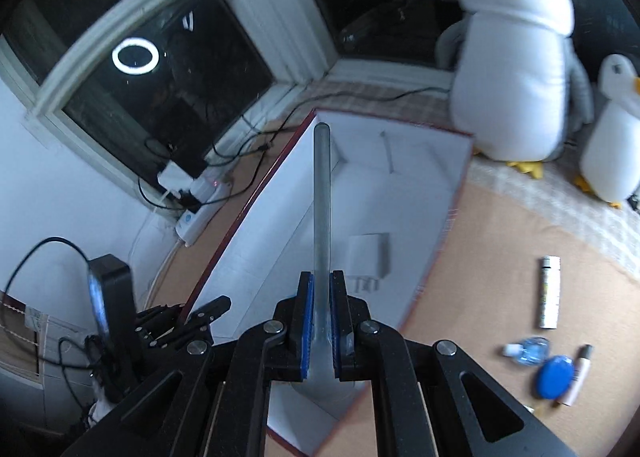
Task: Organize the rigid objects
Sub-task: 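Lift the grey spoon, carry it into the box, and release it, then move the right gripper back toward the clothespin and glue stick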
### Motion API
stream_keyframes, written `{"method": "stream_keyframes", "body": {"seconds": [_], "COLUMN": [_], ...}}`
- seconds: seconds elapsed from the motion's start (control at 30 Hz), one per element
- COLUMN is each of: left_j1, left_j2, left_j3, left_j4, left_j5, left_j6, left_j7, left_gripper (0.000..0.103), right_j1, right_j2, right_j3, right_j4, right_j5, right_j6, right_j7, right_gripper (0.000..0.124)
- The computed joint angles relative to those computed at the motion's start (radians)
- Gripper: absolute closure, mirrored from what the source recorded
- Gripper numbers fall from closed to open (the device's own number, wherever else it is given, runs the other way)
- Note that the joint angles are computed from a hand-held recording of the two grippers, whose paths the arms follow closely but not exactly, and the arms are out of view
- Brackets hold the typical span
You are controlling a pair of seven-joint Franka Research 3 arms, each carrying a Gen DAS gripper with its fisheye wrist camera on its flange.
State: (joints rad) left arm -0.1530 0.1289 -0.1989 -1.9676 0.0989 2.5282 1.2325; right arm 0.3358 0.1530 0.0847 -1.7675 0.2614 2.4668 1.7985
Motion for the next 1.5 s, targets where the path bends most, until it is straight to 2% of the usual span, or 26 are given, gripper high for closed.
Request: {"method": "stream_keyframes", "body": {"seconds": [0.3, 0.67, 0.73, 0.8, 0.87, 1.23, 1.5], "left_j1": [0.005, 0.003, 0.003, 0.003, 0.001, -0.004, -0.008], "left_j2": [0.010, 0.022, 0.024, 0.024, 0.024, 0.014, -0.004], "left_j3": [-0.002, -0.002, -0.002, -0.002, -0.001, 0.000, 0.002], "left_j4": [0.009, 0.018, 0.021, 0.020, 0.021, 0.017, 0.006], "left_j5": [-0.019, -0.011, -0.010, -0.007, -0.001, 0.026, 0.046], "left_j6": [0.000, -0.011, -0.013, -0.011, -0.011, -0.018, -0.022], "left_j7": [0.023, 0.017, 0.016, 0.015, 0.011, -0.012, -0.028], "left_gripper": [0.091, 0.091, 0.091, 0.091, 0.091, 0.091, 0.091], "right_j1": [0.032, 0.058, 0.060, 0.063, 0.070, 0.065, 0.037], "right_j2": [0.180, 0.230, 0.227, 0.220, 0.209, 0.133, 0.020], "right_j3": [-0.005, -0.017, -0.017, -0.019, -0.024, -0.021, -0.017], "right_j4": [0.173, 0.218, 0.214, 0.202, 0.188, 0.105, -0.032], "right_j5": [-0.055, -0.106, -0.109, -0.115, -0.134, -0.151, -0.124], "right_j6": [-0.122, -0.147, -0.144, -0.129, -0.111, -0.029, 0.064], "right_j7": [0.025, 0.036, 0.037, 0.043, 0.054, 0.064, 0.062], "right_gripper": [0.117, 0.116, 0.112, 0.093, 0.084, 0.082, 0.081]}}
